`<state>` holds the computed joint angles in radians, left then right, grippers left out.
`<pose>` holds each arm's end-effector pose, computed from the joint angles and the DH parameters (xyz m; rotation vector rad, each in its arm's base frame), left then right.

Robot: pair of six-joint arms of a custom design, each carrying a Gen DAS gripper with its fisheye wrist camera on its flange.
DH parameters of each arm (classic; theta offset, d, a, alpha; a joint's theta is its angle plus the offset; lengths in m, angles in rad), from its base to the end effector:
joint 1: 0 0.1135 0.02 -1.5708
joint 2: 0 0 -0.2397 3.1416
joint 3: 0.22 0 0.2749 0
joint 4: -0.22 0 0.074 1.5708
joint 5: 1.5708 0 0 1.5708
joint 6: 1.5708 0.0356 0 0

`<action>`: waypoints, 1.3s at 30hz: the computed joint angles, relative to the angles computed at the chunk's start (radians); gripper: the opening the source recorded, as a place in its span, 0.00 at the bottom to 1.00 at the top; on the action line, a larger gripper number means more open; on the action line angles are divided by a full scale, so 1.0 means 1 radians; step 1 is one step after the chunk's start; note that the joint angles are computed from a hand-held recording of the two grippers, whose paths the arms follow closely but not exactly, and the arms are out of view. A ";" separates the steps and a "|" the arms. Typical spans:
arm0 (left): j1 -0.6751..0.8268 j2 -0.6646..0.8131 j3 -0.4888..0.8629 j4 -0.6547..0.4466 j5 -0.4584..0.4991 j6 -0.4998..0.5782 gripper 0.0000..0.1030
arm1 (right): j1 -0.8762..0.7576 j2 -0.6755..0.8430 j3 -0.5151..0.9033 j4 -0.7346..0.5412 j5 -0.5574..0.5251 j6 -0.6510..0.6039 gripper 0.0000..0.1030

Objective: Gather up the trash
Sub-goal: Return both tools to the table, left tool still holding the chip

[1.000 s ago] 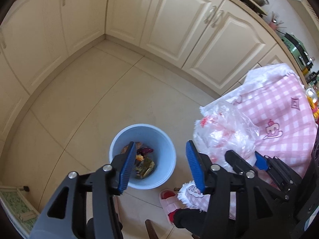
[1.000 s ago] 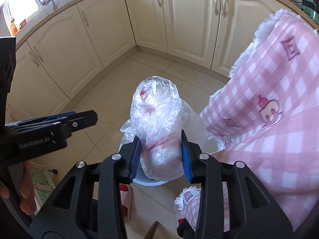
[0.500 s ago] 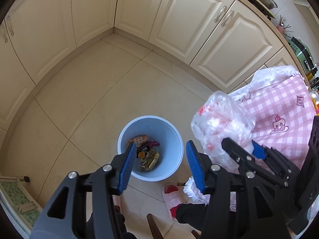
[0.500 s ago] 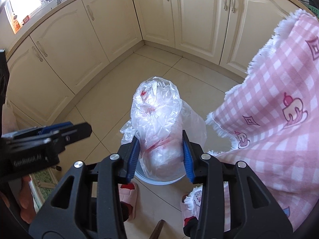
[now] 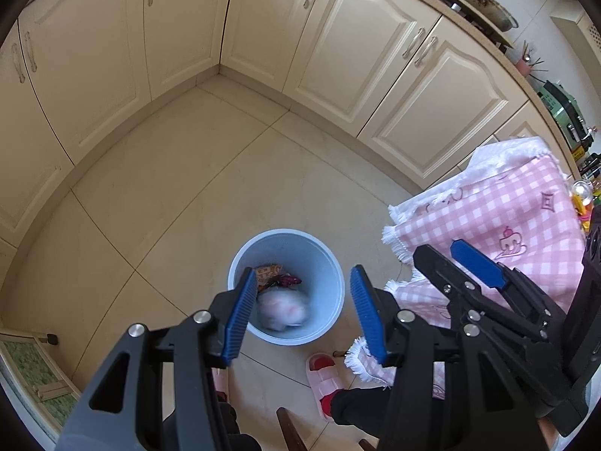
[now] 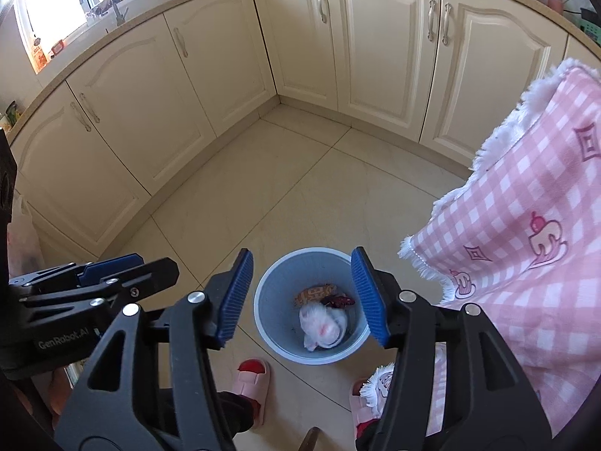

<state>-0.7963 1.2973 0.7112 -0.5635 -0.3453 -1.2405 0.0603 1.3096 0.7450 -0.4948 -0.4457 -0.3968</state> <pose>0.1876 -0.1745 0.1478 -0.6728 2.5356 -0.2372 0.2674 0.0315 0.1597 -0.7195 2.4314 0.4547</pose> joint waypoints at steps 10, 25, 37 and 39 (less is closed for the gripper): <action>-0.183 -0.047 0.177 -0.237 -0.172 -0.115 0.52 | -0.188 -0.248 0.029 -0.244 -0.139 -0.112 0.54; -0.463 0.295 0.773 -0.424 -0.390 -0.090 0.62 | -0.946 -0.125 0.435 -0.863 -0.569 -0.774 0.60; -0.412 0.898 1.518 -0.471 -0.229 0.229 0.62 | -1.152 0.336 0.767 -0.671 -0.495 -0.619 0.62; -0.394 1.006 1.673 -0.516 -0.197 0.273 0.62 | -1.156 0.388 0.801 -0.643 -0.477 -0.586 0.62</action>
<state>-1.1907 2.3032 2.3838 -1.0792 -0.5423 -0.9673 -1.0952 1.6981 1.5462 -1.1378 -0.9227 -0.9826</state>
